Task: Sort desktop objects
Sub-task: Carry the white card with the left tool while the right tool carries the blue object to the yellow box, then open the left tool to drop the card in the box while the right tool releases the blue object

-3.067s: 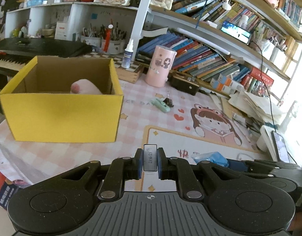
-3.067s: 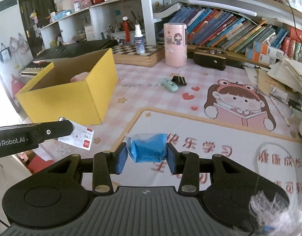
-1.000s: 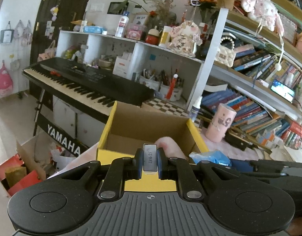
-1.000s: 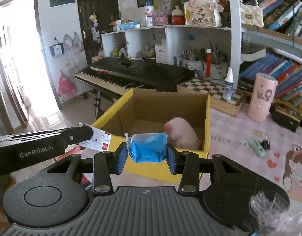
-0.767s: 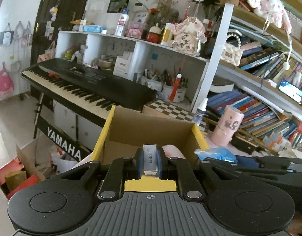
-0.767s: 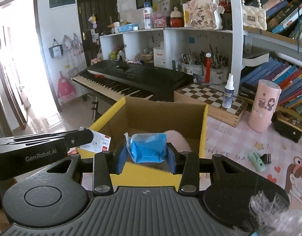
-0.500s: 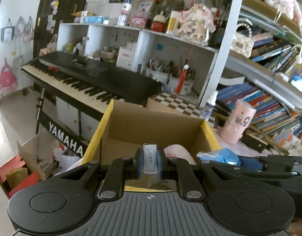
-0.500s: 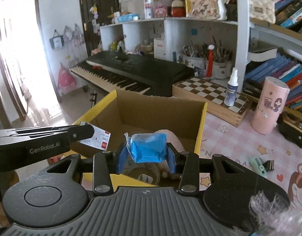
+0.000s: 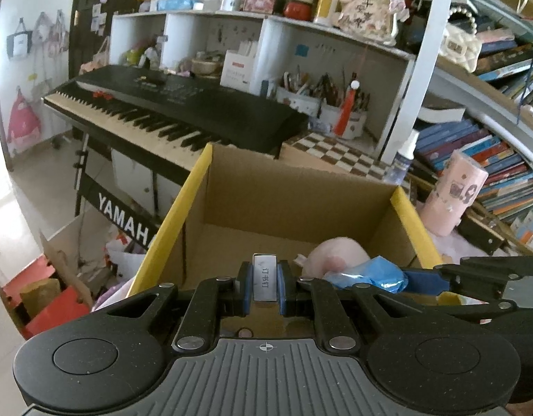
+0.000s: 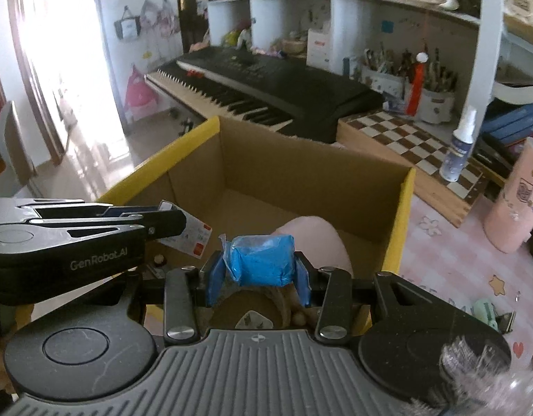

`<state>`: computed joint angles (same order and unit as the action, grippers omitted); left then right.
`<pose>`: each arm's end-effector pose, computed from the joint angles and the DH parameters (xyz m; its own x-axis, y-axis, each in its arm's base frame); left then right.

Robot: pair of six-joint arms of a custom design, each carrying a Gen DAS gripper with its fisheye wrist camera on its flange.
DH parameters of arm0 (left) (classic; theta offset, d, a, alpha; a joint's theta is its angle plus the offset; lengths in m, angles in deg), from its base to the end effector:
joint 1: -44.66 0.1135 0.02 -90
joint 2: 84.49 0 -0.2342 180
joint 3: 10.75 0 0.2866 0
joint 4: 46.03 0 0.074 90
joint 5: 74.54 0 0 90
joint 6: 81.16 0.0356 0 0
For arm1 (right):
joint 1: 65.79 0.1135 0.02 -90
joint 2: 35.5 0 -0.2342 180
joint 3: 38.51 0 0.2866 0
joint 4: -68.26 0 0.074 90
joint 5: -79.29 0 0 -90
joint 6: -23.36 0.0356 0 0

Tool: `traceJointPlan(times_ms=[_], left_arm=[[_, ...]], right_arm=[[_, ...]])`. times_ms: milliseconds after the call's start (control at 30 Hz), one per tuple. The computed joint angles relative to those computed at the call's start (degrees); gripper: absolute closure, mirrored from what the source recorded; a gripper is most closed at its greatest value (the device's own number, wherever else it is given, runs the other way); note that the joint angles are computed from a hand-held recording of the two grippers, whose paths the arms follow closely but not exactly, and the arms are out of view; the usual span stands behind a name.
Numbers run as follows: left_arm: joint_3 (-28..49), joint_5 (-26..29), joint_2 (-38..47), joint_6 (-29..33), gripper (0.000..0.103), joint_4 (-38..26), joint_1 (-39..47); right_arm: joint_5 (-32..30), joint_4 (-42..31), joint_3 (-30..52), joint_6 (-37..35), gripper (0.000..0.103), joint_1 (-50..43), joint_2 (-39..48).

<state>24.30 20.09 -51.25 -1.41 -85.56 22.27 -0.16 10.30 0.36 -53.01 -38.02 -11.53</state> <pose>0.1812 -0.0778 0.1839 -0.6347 0.0697 -0.7696 0.3310 0.9244 -0.1894 0.1469 0.0700 0.2079 -0.6672 -0.0895 -0.7395 -0.1878 0.9809 0.0507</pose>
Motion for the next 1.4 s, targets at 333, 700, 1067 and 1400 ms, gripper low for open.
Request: traceJointPlan(times_ms=[333,700,1067,1400], left_arm=[[1.64,-1.87,5.68,-0.54,0.090,1.18,-1.52],[3.17,-0.86,7.98,-0.71,0.090,0.64,-0.84],[1.23,0.99,0.00,-1.76,0.086,-2.50,0.26],[-1.02,1.66,-14.19,-2.81,0.070,-9.69,1.93]], right_arm=[[-5.75,4.84,0.73,-6.49,0.064,-2.64,8.78],[-14.87,3.15,2.37,-4.66,0.062,-8.93,12.02],[-8.77,1.02,0.91,-1.60,0.056,-5.33,6.01],[7.36,-6.80,-0.09,6.76,0.056,7.28,-8.42]])
